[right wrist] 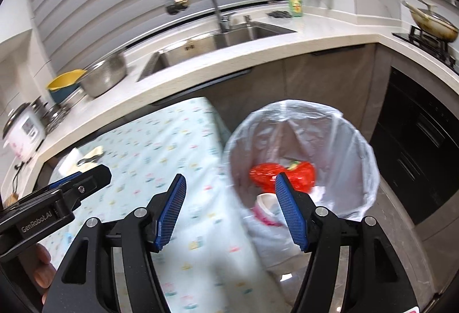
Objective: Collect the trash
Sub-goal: 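Move both tools back over the table toward the steel wool and parcel bag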
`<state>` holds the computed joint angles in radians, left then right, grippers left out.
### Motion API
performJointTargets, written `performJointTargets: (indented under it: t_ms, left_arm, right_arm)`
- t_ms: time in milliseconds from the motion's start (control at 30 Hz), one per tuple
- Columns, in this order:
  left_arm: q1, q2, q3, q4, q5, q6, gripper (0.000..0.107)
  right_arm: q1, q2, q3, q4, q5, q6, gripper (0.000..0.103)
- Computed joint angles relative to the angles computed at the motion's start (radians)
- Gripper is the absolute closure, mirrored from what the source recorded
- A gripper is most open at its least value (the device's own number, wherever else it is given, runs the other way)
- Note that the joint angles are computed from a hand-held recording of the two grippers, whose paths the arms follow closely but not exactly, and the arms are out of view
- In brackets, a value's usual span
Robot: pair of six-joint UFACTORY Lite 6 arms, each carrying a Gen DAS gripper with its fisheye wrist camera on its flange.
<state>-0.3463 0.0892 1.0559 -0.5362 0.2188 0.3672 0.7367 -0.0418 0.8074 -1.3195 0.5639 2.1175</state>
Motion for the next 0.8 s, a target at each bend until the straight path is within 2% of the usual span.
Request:
performJointTargets:
  t_ms: [133,233,333,567,667,800]
  left_arm:
    - [0.106,-0.098,-0.082,-0.108,0.033,0.148,0.044]
    - [0.197,-0.168,-0.138,-0.177,0.063,0.248,0.035]
    - [0.304,-0.224,-0.183,-0.257,0.102,0.371,0.034]
    - [0.577,-0.272,-0.236,-0.393,0.223,0.621,0.033]
    - [0.676,-0.278,-0.252,-0.429,0.263,0.705,0.032]
    - [0.803,-0.273,-0.273,-0.477,0.312,0.815,0.028]
  right_arm:
    - [0.099,0.073,0.097,0.040,0.055,-0.012,0.036]
    - [0.160,0.141,0.187,0.075,0.080,-0.036,0.036]
    - [0.212,0.208,0.275,0.105,0.107,-0.061,0.035]
    - [0.304,0.376,0.470,0.175,0.129,-0.110,0.032]
    - [0.339,0.440,0.530,0.196,0.138,-0.110,0.027]
    - [0.376,0.521,0.604,0.229,0.136,-0.114,0.026]
